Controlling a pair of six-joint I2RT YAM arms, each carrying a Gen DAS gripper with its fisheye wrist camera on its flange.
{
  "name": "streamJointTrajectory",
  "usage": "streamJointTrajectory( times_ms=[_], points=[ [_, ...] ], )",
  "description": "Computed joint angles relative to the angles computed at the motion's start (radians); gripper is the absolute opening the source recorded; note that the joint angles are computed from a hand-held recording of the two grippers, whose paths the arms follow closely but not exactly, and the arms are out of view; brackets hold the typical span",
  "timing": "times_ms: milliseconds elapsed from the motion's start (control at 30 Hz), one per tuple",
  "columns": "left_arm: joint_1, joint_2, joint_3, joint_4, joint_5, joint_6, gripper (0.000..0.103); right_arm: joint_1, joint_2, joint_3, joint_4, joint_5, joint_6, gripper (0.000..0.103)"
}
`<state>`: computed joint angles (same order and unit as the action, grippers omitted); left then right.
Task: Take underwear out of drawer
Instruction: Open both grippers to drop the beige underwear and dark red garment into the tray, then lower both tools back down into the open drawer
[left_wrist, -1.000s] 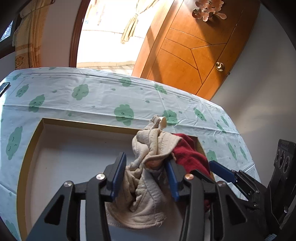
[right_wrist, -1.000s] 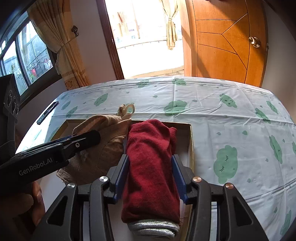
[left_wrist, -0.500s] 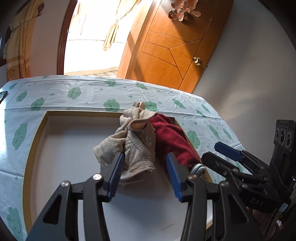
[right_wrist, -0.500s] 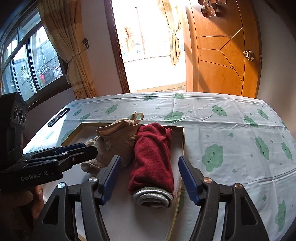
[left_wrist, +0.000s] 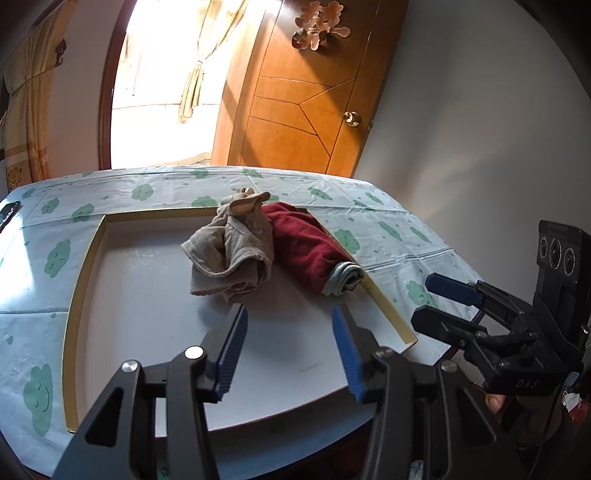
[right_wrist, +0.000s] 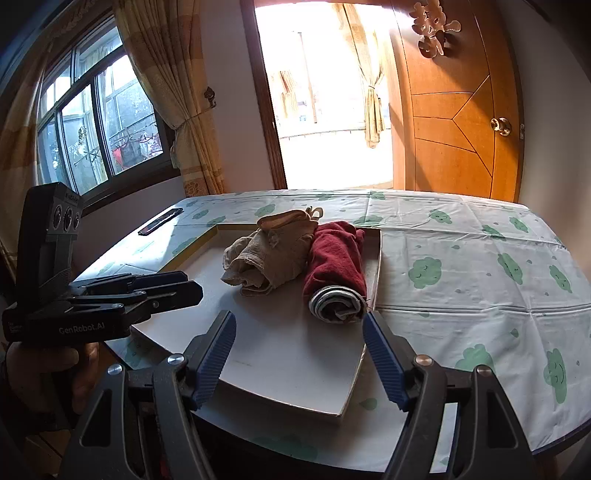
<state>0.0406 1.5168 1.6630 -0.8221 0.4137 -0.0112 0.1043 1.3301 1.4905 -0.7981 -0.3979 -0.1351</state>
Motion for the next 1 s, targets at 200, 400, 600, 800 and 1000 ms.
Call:
streamJointTrajectory(
  times_ms=[200,400,600,800,1000],
  points=[
    [0.006,-0.077,-0.084,0.021,0.003,0.032,0.048,0.001,-0.091,-0.090,0.013,-0.031,0.001,0.073],
    [0.022,-0.155,-0.181,0.054,0.008,0.050,0.048,0.010,-0.173,-0.172,0.021,-0.037,-0.007,0.073],
    [0.054,-0.244,-0.294,0.053,0.032,0.079,0.048,0.011,-0.260,-0.255,0.014,-0.067,-0.006,0.074],
    [0.096,-0.345,-0.421,0.044,0.019,0.146,0.048,0.028,-0.334,-0.340,-0.022,-0.066,-0.047,0.074],
    [0.158,-0.428,-0.524,-0.001,0.000,0.271,0.048,0.072,-0.382,-0.429,-0.074,-0.056,-0.107,0.074]
  ],
)
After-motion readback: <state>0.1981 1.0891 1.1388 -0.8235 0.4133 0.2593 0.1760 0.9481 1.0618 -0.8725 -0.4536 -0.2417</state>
